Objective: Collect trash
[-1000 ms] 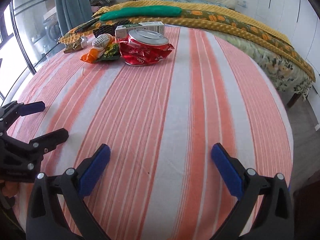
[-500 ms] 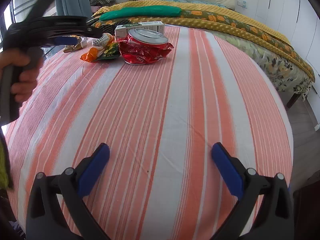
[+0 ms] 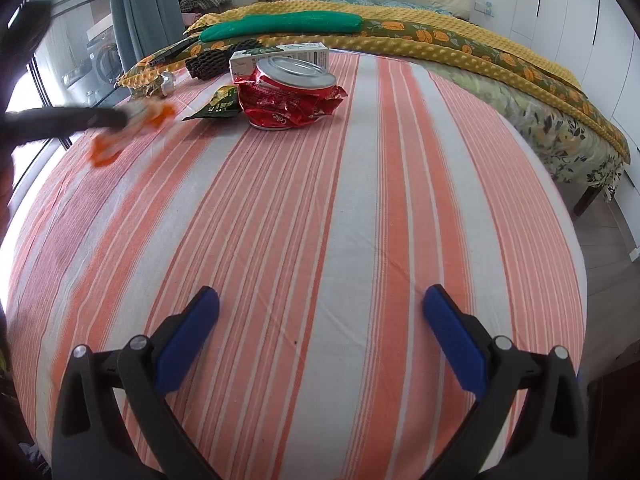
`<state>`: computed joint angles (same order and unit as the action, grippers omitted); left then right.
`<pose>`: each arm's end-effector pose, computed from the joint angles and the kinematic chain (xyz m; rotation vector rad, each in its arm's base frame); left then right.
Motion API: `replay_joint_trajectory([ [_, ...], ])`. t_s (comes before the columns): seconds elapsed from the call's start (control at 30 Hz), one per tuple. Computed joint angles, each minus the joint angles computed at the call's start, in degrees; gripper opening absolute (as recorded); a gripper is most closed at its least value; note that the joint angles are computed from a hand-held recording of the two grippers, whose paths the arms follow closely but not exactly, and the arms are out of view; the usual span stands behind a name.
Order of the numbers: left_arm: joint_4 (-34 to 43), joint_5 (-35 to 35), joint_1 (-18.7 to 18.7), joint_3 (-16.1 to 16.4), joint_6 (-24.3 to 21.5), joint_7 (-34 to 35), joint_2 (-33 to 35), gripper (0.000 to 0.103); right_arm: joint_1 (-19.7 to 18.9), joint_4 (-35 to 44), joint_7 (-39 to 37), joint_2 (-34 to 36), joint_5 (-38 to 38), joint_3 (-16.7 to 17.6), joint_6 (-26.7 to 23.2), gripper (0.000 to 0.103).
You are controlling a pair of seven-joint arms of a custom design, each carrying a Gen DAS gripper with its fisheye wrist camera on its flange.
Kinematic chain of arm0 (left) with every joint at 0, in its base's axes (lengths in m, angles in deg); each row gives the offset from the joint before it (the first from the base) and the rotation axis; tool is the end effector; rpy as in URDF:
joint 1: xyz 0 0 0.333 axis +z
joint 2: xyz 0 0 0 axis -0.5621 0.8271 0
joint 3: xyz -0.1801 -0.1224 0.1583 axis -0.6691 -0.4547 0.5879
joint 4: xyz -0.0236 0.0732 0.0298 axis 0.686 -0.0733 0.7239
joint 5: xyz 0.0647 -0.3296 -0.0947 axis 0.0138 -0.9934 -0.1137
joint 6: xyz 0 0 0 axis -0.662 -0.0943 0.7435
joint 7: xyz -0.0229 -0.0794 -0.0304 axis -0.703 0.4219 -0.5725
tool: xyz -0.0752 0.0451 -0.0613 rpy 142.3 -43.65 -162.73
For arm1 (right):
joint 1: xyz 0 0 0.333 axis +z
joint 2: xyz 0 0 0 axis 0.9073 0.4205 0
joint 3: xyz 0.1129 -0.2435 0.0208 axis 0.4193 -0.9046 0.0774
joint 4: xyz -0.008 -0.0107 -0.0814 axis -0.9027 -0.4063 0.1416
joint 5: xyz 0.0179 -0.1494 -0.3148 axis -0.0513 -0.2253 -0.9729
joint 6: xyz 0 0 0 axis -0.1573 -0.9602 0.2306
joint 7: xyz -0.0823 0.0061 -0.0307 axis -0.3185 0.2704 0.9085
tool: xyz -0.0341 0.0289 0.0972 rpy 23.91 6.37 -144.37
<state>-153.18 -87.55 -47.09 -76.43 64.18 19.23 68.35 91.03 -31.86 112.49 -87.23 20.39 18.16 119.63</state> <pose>0.5702 -0.2581 0.5606 -1.2824 2.4474 -0.7427 0.4405 0.3212 0.4866 -1.7417 1.9010 -0.6068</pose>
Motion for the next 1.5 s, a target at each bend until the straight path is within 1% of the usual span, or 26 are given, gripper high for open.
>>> replay_joint_trajectory([
  [0.07,-8.7,-2.6,1.0,-0.5,1.8,2.3,-5.9,0.026,0.0,0.1,0.1,0.1,-0.1,0.0,-0.1,0.098],
  [0.17,-18.2,-3.1,0.5,-0.5,7.6,3.4,-11.6,0.030,0.1,0.0,0.1,0.0,-0.1,0.0,0.0,0.098],
  [0.23,-21.6,-1.4,-0.2,-0.5,11.2,2.1,-13.1,0.048,0.1,0.0,0.2,0.0,-0.2,0.0,-0.1,0.098],
  [0.27,-23.0,-0.6,-0.4,-0.6,12.9,1.2,-13.6,0.068,0.1,-0.1,0.4,-0.1,-0.3,0.0,-0.1,0.098],
  [0.3,-23.9,0.9,-0.7,-0.5,14.3,-0.5,-13.6,0.078,0.1,-0.1,0.5,-0.1,-0.5,0.0,-0.2,0.098],
  [0.37,-23.8,3.8,-0.9,-0.4,15.2,-3.6,-12.6,0.080,0.1,0.0,0.7,-0.1,-0.7,0.1,-0.4,0.098],
  [0.43,-22.7,5.8,-1.1,-0.1,14.7,-6.1,-11.2,0.083,0.1,-0.4,0.7,-0.3,-0.4,0.0,0.1,0.098],
  [0.5,-22.0,8.0,-1.1,0.2,14.5,-8.9,-10.1,0.089,-0.1,-0.8,0.4,-0.5,0.1,-0.1,0.9,0.098],
  [0.53,-22.1,8.0,-1.0,0.3,14.9,-9.3,-10.0,0.091,-0.2,-0.9,-1.7,-0.5,1.6,-0.3,1.8,0.098],
  [0.6,-20.8,2.7,-0.1,0.2,13.1,-7.1,-9.2,0.094,-0.7,-0.5,-7.6,-0.1,5.1,-0.9,3.4,0.098],
  [0.63,-20.5,1.2,0.3,0.2,12.8,-6.4,-8.9,0.095,-1.1,0.3,-12.1,0.6,7.5,-1.4,4.5,0.098],
  [0.67,-20.5,0.4,0.4,0.1,12.8,-5.8,-8.8,0.097,-1.5,1.3,-14.4,1.4,8.2,-1.7,4.9,0.098],
  [0.7,-20.1,1.7,0.1,0.2,12.4,-6.3,-8.6,0.098,-2.0,3.0,-18.0,2.7,9.3,-2.2,5.7,0.098],
  [0.73,-20.3,2.9,-0.2,0.2,12.5,-7.2,-8.7,0.098,-2.5,4.8,-22.9,4.4,12.6,-2.6,6.6,0.098],
  [0.8,-20.2,2.4,-0.1,0.2,12.4,-7.2,-8.6,0.099,-3.5,9.9,-31.8,8.7,19.0,-3.1,6.0,0.098],
  [0.9,-20.2,2.4,-0.1,0.2,12.5,-7.2,-8.6,0.099,-4.1,17.3,-38.0,14.9,22.2,-4.1,6.2,0.098],
  [1.03,-20.1,2.3,-0.1,0.2,12.4,-7.2,-8.5,0.099,-5.1,26.2,-43.9,21.9,28.8,-4.3,9.0,0.098],
  [1.1,-20.0,2.2,-0.1,0.2,12.3,-7.1,-8.5,0.099,-6.4,28.0,-48.7,23.4,33.8,-2.6,9.8,0.098],
  [1.17,-20.0,2.1,-0.1,0.2,12.3,-7.1,-8.5,0.099,-8.3,28.5,-55.9,23.7,40.5,0.3,9.4,0.098],
  [1.27,-20.0,2.1,-0.1,0.2,12.3,-7.1,-8.5,0.099,-11.5,25.5,-68.1,21.0,52.2,5.0,7.2,0.098],
  [1.3,-20.0,2.1,-0.1,0.2,12.3,-7.1,-8.5,0.099,-11.4,24.4,-69.6,19.9,53.5,4.9,6.9,0.098],
  [1.33,-20.0,2.1,-0.1,0.2,12.3,-7.1,-8.5,0.099,-10.2,21.9,-69.3,17.8,52.3,3.7,7.6,0.098],
  [1.37,-20.0,2.1,-0.1,0.2,12.3,-7.1,-8.5,0.099,-8.0,20.4,-66.1,16.5,48.7,1.5,8.8,0.098],
  [1.4,-20.0,2.1,-0.1,0.2,12.3,-7.1,-8.5,0.099,-5.1,19.8,-60.7,15.7,42.2,-1.7,9.4,0.098],
  [1.47,-20.0,2.0,-0.1,0.2,12.3,-7.0,-8.5,0.099,-1.8,21.6,-54.5,16.2,32.1,-5.2,8.1,0.098],
  [1.5,-20.0,2.0,-0.1,0.2,12.3,-7.0,-8.5,0.099,-1.4,23.0,-53.7,16.9,29.9,-5.7,8.4,0.098],
])
